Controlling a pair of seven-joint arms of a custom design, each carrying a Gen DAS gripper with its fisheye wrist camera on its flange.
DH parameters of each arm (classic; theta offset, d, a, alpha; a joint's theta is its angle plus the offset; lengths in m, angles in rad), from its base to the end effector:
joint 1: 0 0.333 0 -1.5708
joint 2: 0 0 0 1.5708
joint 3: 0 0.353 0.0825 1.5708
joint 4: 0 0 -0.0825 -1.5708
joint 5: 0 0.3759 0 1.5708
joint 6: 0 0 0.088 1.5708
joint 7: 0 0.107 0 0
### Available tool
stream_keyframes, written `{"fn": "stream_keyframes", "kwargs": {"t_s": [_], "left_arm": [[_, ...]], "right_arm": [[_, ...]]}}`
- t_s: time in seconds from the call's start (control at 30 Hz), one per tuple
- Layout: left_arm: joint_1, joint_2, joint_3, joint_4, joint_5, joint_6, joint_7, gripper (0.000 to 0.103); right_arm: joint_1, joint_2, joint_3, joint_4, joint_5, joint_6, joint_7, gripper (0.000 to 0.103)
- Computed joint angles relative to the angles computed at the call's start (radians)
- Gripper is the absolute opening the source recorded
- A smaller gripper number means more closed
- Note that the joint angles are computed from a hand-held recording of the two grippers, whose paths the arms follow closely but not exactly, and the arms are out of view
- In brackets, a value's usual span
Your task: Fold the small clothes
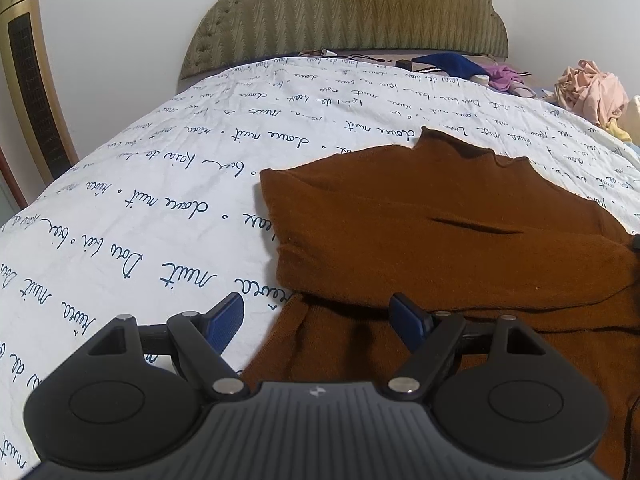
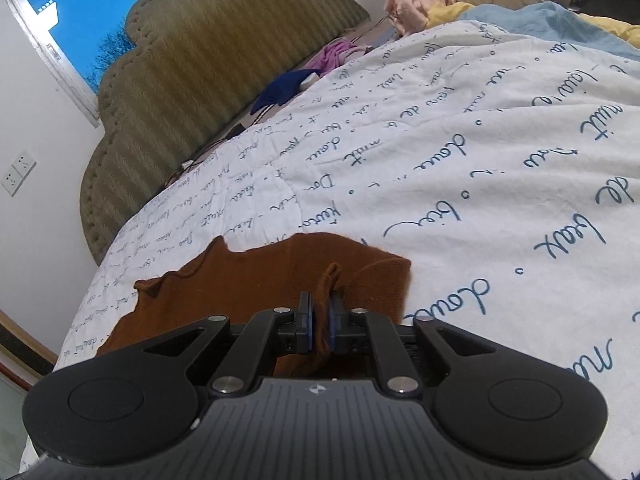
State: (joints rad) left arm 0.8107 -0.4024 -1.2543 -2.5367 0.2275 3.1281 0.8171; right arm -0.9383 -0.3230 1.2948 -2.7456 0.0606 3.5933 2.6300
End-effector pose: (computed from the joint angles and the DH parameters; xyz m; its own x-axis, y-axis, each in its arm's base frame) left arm 0.4179 -0.2520 0.4318 -0.0302 -0.9994 -0.0151 -0.6940 0.0318 -0.7193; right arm 0.4066 0.1609 0.4049 -0.2944 -0.7832 -0.5477 -0.4766 0.6171 -0.6262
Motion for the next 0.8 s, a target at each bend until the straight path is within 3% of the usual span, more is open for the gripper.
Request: {"fn": "stream_keyframes", "kwargs": {"t_s": [0.23, 0.33, 0.4, 0.57, 0.63, 0.73, 0.8], "left_arm": [[-0.003, 0.003, 0.002, -0.003, 0.000, 0.001, 0.000, 0.080], [-0.006, 0.007, 0.002, -0.004, 0.002, -0.002, -0.002, 0.080], [-0.004, 0.007, -0.001, -0.003, 0.005, -0.004, -0.003, 0.080], [-0.012, 0.010, 0.006, -0.004, 0.011, -0.007, -0.004, 0.080], [-0.016, 0.003, 0.011, -0.009, 0.013, -0.003, -0.005, 0.080], [-0.012, 0.000, 0.007, -0.010, 0.012, -0.001, -0.008, 0.080], [-0.014, 0.003, 0.008, -0.015, 0.008, 0.009, -0.010, 0.080]], "right_arm": [[0.052, -0.157, -0.046, -0.019, -0.020, -0.059, 0.048, 0.022], [0.065, -0.238, -0.054, -0.013, -0.085, -0.077, 0.031, 0.028], [0.069, -0.230, -0.065, 0.002, -0.162, -0.079, -0.005, 0.039], [0.070, -0.261, -0.055, 0.066, -0.271, -0.302, -0.006, 0.042], [0.082, -0.263, -0.073, 0.050, -0.276, -0.290, 0.035, 0.045], [0.118, -0.258, -0.114, 0.010, -0.290, -0.211, 0.090, 0.058], [0.144, -0.287, -0.128, 0.003, -0.312, -0.224, 0.110, 0.060]]}}
